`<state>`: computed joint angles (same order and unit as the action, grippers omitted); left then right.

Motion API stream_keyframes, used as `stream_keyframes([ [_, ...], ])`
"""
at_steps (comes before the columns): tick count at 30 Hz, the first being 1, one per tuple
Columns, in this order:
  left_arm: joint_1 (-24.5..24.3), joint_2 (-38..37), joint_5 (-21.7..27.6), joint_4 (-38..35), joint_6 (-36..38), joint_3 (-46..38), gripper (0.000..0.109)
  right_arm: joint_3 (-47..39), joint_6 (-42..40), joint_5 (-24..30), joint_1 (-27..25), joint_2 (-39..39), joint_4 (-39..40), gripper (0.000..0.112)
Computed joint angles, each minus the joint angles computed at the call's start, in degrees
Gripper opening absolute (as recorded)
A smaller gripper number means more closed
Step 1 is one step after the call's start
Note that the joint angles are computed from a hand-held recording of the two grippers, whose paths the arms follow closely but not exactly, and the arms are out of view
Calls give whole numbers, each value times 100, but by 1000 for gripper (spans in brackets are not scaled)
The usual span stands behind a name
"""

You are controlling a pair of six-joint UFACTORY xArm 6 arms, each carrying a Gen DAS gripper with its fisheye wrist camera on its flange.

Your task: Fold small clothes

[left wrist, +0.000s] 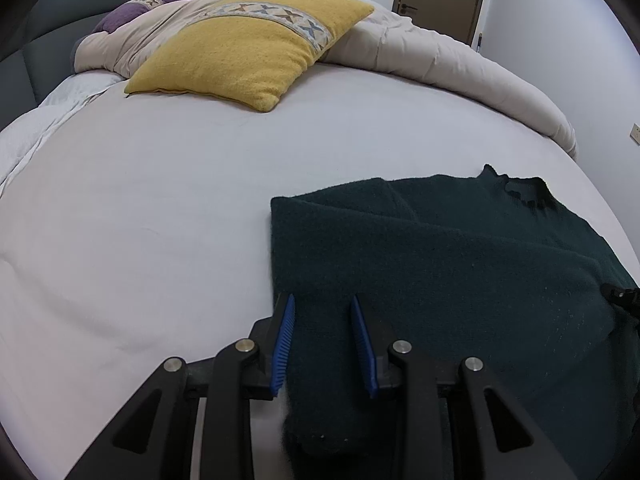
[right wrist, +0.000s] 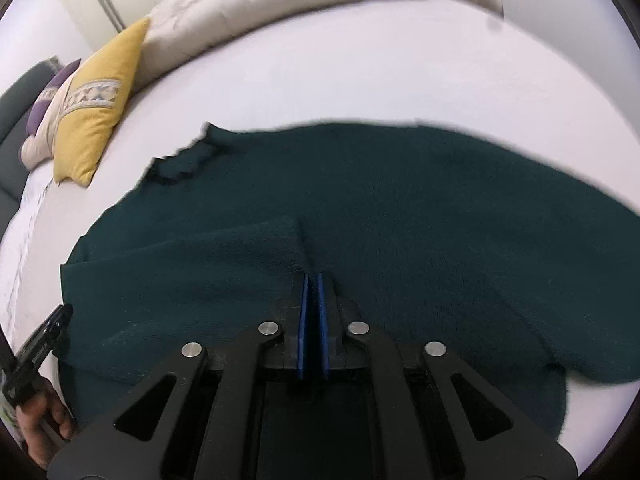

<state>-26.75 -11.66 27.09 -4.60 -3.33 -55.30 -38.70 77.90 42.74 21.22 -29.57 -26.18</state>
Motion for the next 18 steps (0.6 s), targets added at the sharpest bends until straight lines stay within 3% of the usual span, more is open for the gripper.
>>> stream_keyframes([
  [2, 16, 1, 38, -97, 93, -14, 33, 59, 4, 18, 21, -112, 16, 1],
  [4, 18, -21, 105, -43, 58, -33, 34, -119, -24, 482, 180, -115, -58, 1],
  [6, 6, -139, 179, 203, -169, -2, 34, -342, 382, 1187, 460, -224, -429, 9],
  [7, -20, -268, 138, 286, -278, 78, 34, -339, 640, 1226, 592, -363, -700, 9],
  [10, -241, -497, -114, 546, -385, 267, 34, -157, 869, 328, 659, -635, -1080, 10],
  [13, -417, -300, 63, 548, -233, 150, 38, -167, 496, -619, 550, -237, -770, 24],
  [14, -407, -192, 73, 540, -233, 148, 39, -119, 416, -822, 501, -123, -606, 33],
  [15, -375, -166, -35, 333, -100, 199, 41, -6, 282, -940, 425, 40, -227, 36],
  [16, -333, -162, -91, -15, 127, 219, 41, 195, 328, -1119, 361, 61, -88, 33],
  [18, -314, -151, -23, -217, 305, 170, 42, 979, 984, -1962, 129, -562, -505, 28],
])
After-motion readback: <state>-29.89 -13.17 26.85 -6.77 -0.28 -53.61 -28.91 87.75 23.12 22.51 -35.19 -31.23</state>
